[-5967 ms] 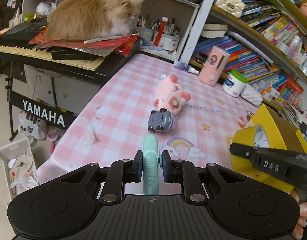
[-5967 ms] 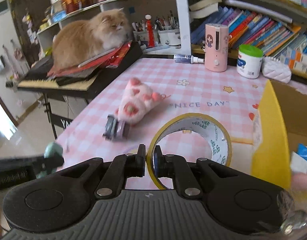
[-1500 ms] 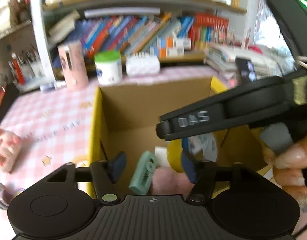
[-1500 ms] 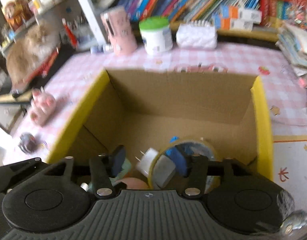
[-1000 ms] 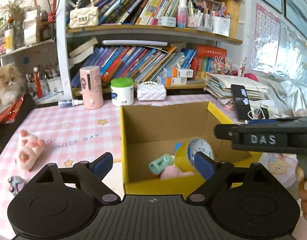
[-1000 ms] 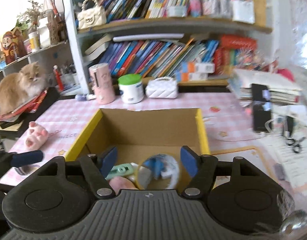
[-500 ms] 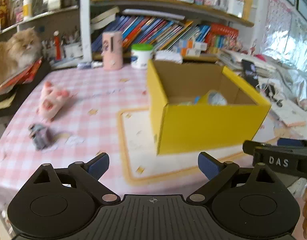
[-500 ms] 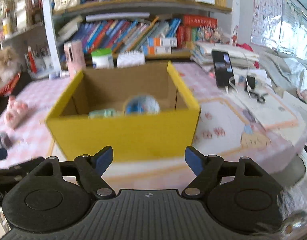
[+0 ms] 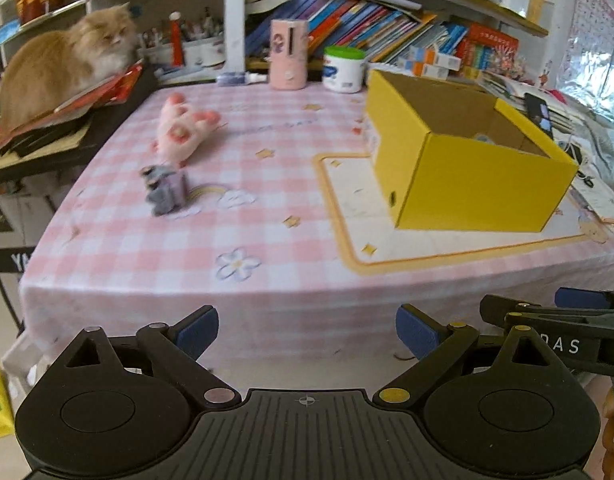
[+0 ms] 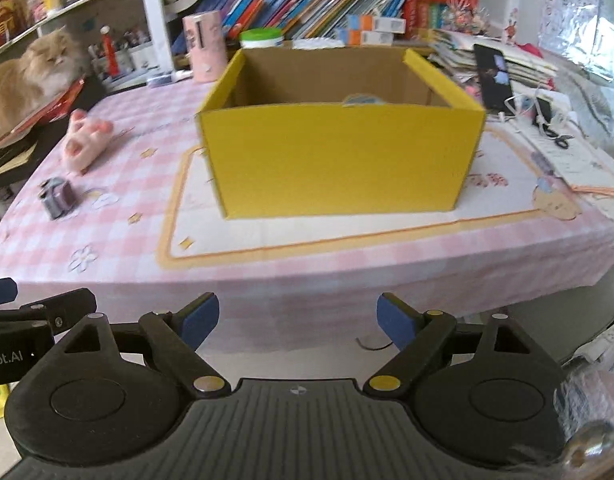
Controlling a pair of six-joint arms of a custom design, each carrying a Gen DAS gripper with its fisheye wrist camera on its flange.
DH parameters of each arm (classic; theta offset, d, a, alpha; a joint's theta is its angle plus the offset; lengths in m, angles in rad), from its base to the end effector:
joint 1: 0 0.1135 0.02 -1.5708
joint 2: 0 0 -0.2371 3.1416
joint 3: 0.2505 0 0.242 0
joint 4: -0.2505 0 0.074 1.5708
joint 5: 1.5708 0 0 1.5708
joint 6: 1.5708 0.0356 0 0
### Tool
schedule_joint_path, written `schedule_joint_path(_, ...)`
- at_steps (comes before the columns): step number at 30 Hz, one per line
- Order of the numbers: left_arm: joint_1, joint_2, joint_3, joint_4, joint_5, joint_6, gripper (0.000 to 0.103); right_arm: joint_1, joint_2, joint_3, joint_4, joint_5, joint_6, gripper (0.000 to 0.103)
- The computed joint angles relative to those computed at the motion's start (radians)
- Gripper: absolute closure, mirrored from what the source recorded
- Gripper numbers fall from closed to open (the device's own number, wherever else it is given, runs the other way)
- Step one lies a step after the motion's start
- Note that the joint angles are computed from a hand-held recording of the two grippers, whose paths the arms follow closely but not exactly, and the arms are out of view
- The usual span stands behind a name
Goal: Organize objects
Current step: 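Withdraw both grippers from the box toward the pig plush and toy car, then grasp the grey toy car with the left gripper while the right grasps the pink pig plush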
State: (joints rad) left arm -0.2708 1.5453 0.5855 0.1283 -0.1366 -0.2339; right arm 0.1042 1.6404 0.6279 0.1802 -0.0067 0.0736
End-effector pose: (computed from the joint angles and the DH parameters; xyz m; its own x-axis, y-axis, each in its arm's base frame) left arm 0.2626 -0.0679 0.1122 -0.7336 -0.0346 -0.6787 0.0068 0.9983 -0.0583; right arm 0.2838 0.0299 0.1019 -0.7415 -0.0036 -0.6710 -0.0541 0.9971 0.0544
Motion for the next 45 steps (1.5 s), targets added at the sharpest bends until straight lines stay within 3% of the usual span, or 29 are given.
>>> schedule_joint_path(14, 0.164, -0.215, -0.161, -0.034, 0.044, 0.075, 0.006, 0.203, -0.045, -0.042, -0.009, 0.041, 0.082, 0.018)
schedule_joint_path(28, 0.365, -0.31, -0.213, -0.014, 0.143, 0.156, 0.006, 0.364, -0.021, 0.023, -0.007, 0.103, 0.111, 0.023)
schedule_joint_path(45, 0.381, -0.144, -0.125, 0.059, 0.154, 0.15, 0.006, 0.355, 0.085, 0.135, 0.001, 0.082, 0.08, 0.025)
